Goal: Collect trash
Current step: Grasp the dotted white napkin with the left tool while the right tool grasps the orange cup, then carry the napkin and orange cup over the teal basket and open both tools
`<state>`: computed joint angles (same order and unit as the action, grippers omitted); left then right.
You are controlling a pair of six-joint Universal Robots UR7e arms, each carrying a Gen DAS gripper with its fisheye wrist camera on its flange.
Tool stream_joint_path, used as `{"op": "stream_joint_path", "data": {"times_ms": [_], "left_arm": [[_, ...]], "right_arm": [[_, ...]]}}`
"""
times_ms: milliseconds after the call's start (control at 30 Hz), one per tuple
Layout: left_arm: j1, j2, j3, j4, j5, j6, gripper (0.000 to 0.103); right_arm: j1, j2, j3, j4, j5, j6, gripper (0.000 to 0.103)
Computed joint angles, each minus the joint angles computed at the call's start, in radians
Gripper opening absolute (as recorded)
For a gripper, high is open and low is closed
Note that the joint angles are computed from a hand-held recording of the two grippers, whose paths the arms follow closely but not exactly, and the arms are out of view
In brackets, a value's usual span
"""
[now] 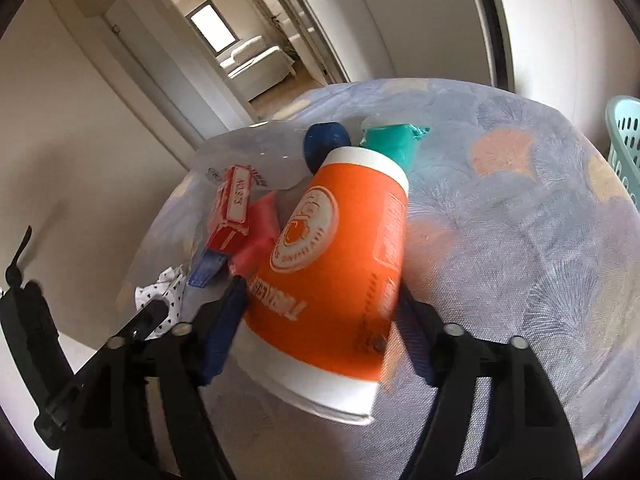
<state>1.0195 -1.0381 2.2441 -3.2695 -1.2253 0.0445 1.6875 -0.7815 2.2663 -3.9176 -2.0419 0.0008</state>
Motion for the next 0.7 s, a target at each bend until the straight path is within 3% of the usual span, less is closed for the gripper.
{"op": "stream_joint_path", "data": {"times_ms": [167,300,467,700], "left_arm": [[-0.027,0.009,0.009,-0.013,0.047,0.003,0.01],[-0.084,0.026,0.043,-0.086,0.162,-0.008,0.005],[-0.14,0.008,0.104,-0.129,0.169,-0.02,0.004],[-0.197,-0.041,0.152,-0.152,0.061,-0.039,0.004]], "right_arm": [[0.0,-0.026,0.043,-0.026,0.021,0.005,0.054],[0.024,-0.039,0.074,-0.063,-0.003,-0.019,0.047],[0.057,-0.079,0.114,-0.1,-0.028,-0.06,0.04],[0.098,-0.105,0.185,-0.249,-0.094,-0.144,0.038]]}}
